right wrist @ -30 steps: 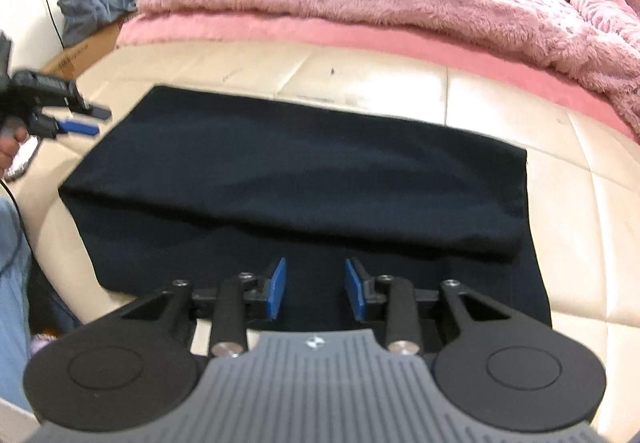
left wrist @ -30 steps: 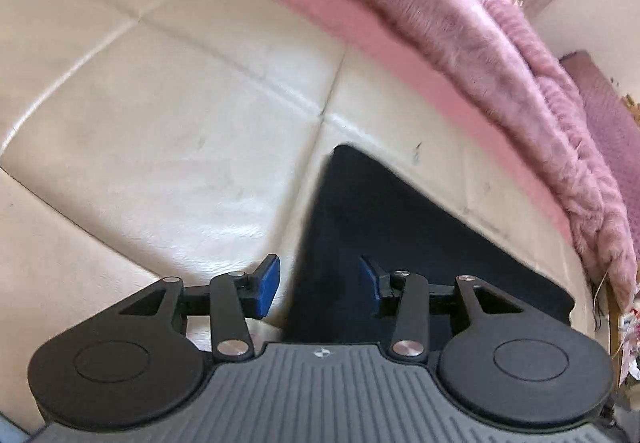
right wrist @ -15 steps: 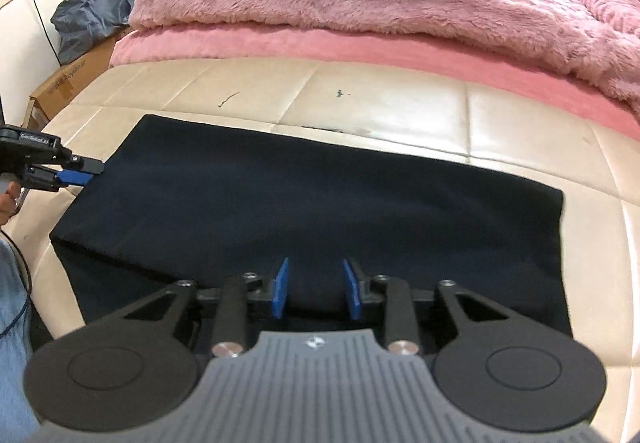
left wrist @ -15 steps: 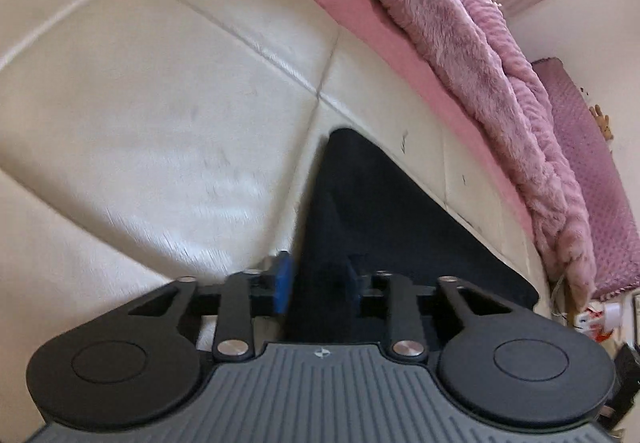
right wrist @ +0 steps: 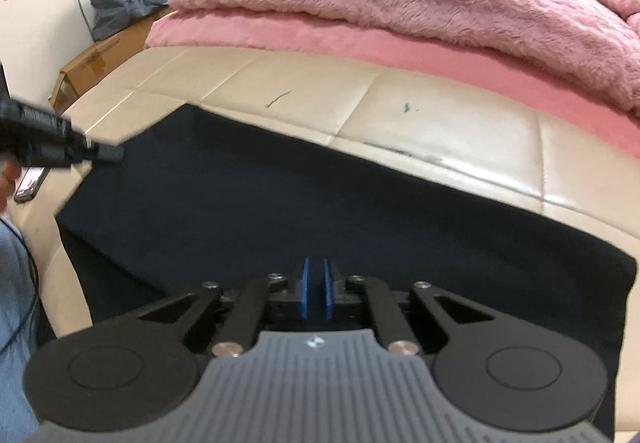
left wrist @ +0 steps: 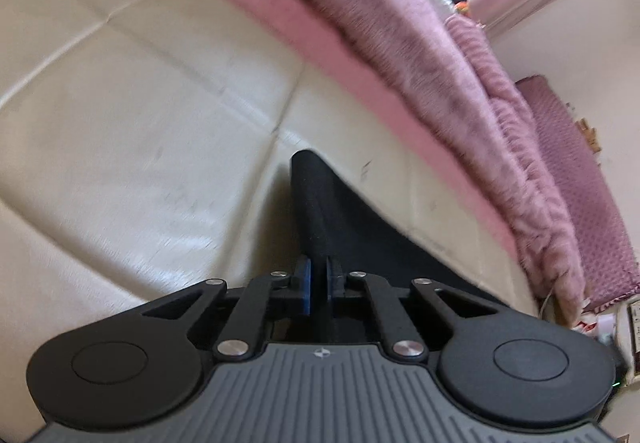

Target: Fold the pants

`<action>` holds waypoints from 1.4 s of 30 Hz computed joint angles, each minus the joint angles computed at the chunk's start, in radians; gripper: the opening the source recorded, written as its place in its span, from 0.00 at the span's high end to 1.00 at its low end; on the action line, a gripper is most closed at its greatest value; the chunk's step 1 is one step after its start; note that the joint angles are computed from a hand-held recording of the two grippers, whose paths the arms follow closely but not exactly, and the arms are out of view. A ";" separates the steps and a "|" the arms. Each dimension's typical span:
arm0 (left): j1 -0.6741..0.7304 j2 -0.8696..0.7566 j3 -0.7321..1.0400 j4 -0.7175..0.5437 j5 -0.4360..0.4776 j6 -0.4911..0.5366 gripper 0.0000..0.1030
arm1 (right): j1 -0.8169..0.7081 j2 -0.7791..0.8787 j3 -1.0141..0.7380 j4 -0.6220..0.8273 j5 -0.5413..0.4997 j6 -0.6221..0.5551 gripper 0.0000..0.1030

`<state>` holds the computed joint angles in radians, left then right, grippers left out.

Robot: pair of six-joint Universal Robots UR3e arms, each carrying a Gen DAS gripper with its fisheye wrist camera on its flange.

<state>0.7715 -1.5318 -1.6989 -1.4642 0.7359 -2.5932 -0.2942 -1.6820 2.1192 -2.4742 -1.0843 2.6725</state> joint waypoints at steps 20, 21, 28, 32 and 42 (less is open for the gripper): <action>-0.404 -0.006 0.429 -0.027 -0.072 -0.387 0.94 | -0.505 -0.376 0.105 0.312 0.071 -0.252 0.86; -0.437 -0.012 0.431 0.006 -0.059 -0.422 0.94 | -0.566 -0.402 0.103 0.364 0.077 -0.290 0.86; -0.742 -0.140 0.511 0.188 0.079 -0.670 0.94 | -0.818 -0.469 0.083 0.649 0.158 -0.464 0.86; -0.889 -0.251 0.558 0.253 0.159 -0.764 0.94 | -0.870 -0.489 0.084 0.757 0.165 -0.527 0.86; -1.091 -0.526 0.716 0.270 0.281 -0.885 0.94 | -0.867 -0.429 0.134 0.727 0.133 -0.537 0.87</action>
<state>-0.3195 -2.0580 -0.9830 -1.1942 1.0168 -3.4783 -1.1607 -2.1112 2.2537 -1.7472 -0.9517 2.1353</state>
